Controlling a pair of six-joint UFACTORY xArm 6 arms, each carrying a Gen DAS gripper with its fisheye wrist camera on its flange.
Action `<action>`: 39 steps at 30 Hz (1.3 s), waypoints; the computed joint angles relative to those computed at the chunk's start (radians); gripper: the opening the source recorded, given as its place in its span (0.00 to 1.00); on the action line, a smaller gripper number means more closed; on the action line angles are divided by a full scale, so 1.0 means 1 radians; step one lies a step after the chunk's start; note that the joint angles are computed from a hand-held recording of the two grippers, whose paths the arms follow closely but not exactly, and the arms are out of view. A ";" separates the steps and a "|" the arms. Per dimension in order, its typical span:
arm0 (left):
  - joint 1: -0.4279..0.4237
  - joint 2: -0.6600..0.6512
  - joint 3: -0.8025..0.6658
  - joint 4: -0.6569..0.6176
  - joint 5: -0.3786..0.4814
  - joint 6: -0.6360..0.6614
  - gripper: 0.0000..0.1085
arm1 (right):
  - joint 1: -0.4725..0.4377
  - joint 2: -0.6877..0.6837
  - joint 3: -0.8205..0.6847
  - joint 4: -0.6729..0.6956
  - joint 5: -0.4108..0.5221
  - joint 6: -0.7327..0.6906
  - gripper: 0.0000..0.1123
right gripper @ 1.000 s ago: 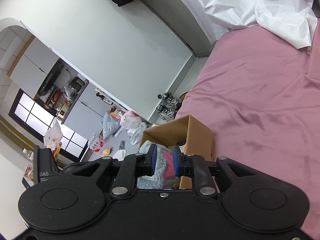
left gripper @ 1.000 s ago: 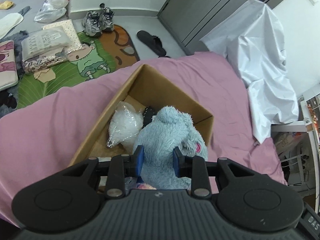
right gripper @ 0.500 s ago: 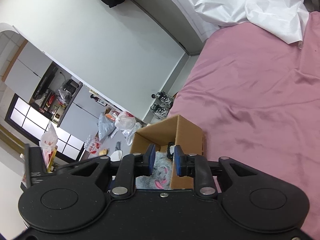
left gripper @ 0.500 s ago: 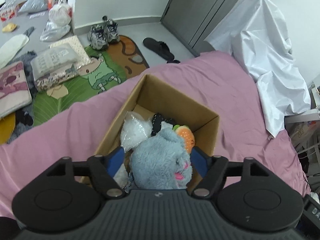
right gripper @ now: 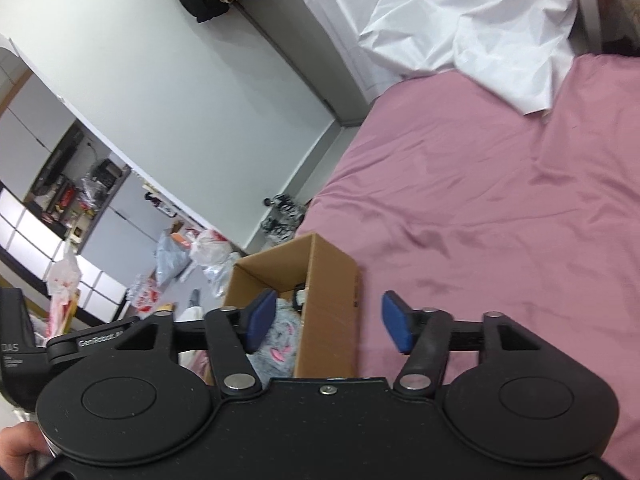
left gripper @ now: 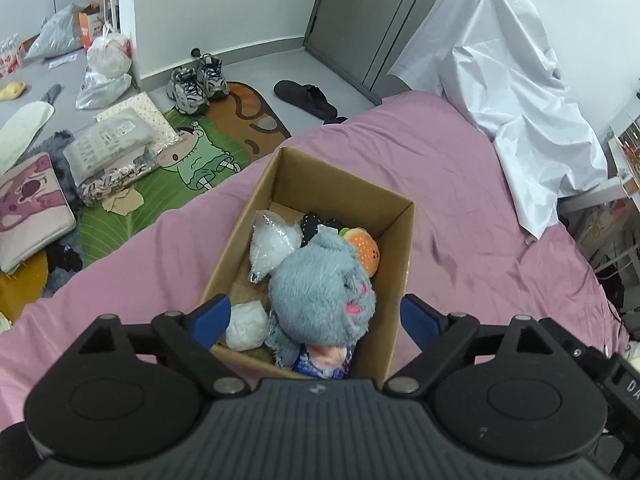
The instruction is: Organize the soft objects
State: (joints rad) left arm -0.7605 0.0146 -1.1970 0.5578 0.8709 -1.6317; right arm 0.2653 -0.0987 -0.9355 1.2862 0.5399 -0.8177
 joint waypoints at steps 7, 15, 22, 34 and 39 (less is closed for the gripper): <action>-0.049 -0.017 -0.024 0.016 0.040 0.016 0.85 | -0.001 -0.082 0.058 -0.052 -0.056 0.022 0.77; -0.119 -0.037 -0.051 0.080 0.097 0.006 0.92 | -0.010 -0.218 0.163 -0.104 -0.089 0.041 0.88; -0.171 -0.067 -0.049 0.100 0.140 -0.004 0.95 | 0.000 -0.315 0.224 -0.180 -0.090 0.085 0.92; -0.263 -0.128 -0.013 0.164 0.203 -0.036 0.95 | -0.082 -0.486 0.342 -0.133 0.018 0.053 0.92; -0.301 -0.147 -0.005 0.199 0.236 -0.053 0.95 | -0.103 -0.557 0.380 -0.134 0.052 0.055 0.92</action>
State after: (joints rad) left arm -1.0620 -0.1324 -1.2019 0.7566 1.1073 -1.6849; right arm 0.1626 -0.6557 -0.5558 1.1525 0.5915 -0.7625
